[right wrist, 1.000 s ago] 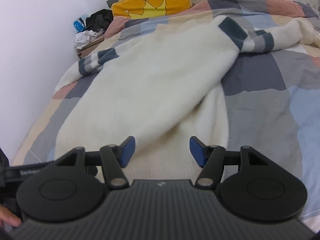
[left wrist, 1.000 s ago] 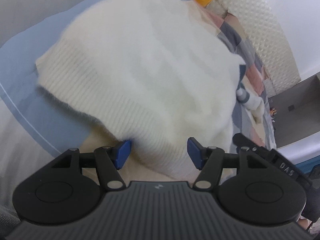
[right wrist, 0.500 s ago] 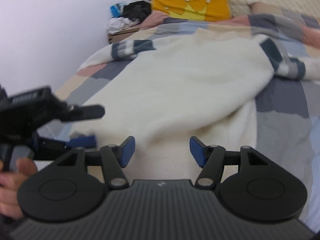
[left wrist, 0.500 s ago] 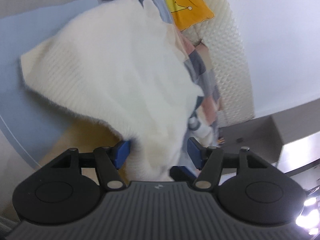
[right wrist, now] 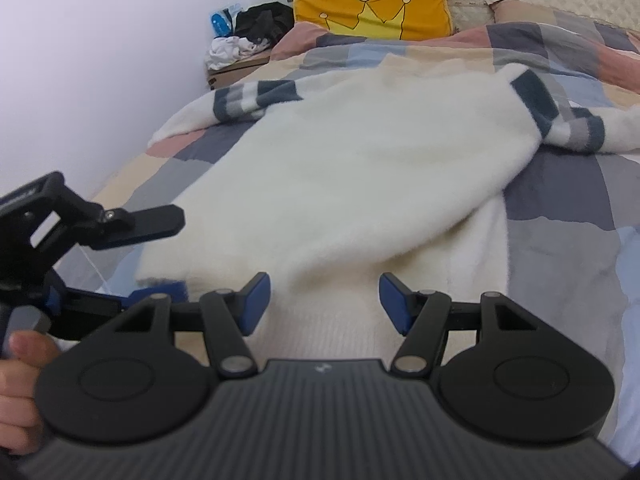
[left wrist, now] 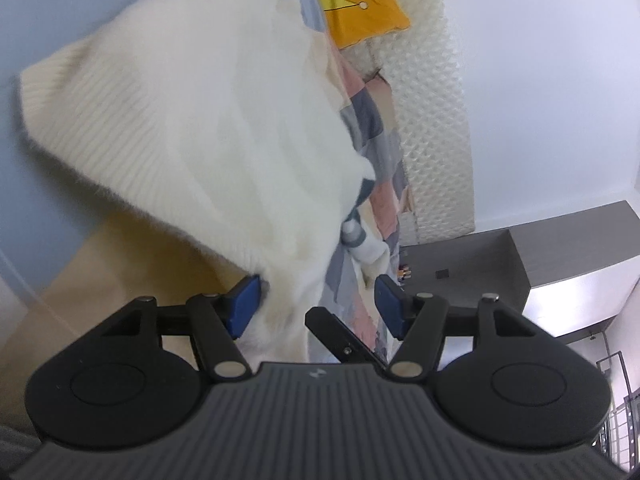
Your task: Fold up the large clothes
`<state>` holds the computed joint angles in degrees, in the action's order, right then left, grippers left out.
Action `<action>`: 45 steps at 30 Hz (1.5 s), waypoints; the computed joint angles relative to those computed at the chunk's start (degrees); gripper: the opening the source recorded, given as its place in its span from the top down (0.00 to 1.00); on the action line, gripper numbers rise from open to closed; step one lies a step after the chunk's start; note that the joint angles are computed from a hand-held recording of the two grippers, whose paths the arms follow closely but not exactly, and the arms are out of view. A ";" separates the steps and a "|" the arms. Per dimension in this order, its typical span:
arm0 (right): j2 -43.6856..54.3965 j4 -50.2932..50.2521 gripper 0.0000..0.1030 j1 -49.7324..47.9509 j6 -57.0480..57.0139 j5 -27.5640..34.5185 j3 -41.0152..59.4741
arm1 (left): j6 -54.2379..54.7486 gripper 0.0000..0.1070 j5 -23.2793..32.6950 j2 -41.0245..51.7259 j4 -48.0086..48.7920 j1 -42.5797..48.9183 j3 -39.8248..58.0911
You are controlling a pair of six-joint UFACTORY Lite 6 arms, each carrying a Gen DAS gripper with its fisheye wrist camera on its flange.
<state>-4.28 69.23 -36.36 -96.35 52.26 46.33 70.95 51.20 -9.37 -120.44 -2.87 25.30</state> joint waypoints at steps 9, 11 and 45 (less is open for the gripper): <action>-2.26 0.28 0.39 0.37 -4.68 2.35 -1.83 | 10.73 0.93 -11.65 6.43 -11.89 -7.44 5.53; -3.76 0.20 0.39 1.32 -6.52 2.21 -2.97 | 13.39 0.95 -10.58 6.17 -14.35 -7.37 5.25; -11.88 42.28 0.18 7.59 -28.48 -29.44 -12.09 | 8.97 0.87 -3.74 0.07 -0.66 1.73 2.35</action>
<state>-16.16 111.50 -28.77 -124.84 22.82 34.24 79.92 47.46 -9.30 -121.10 -1.14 27.65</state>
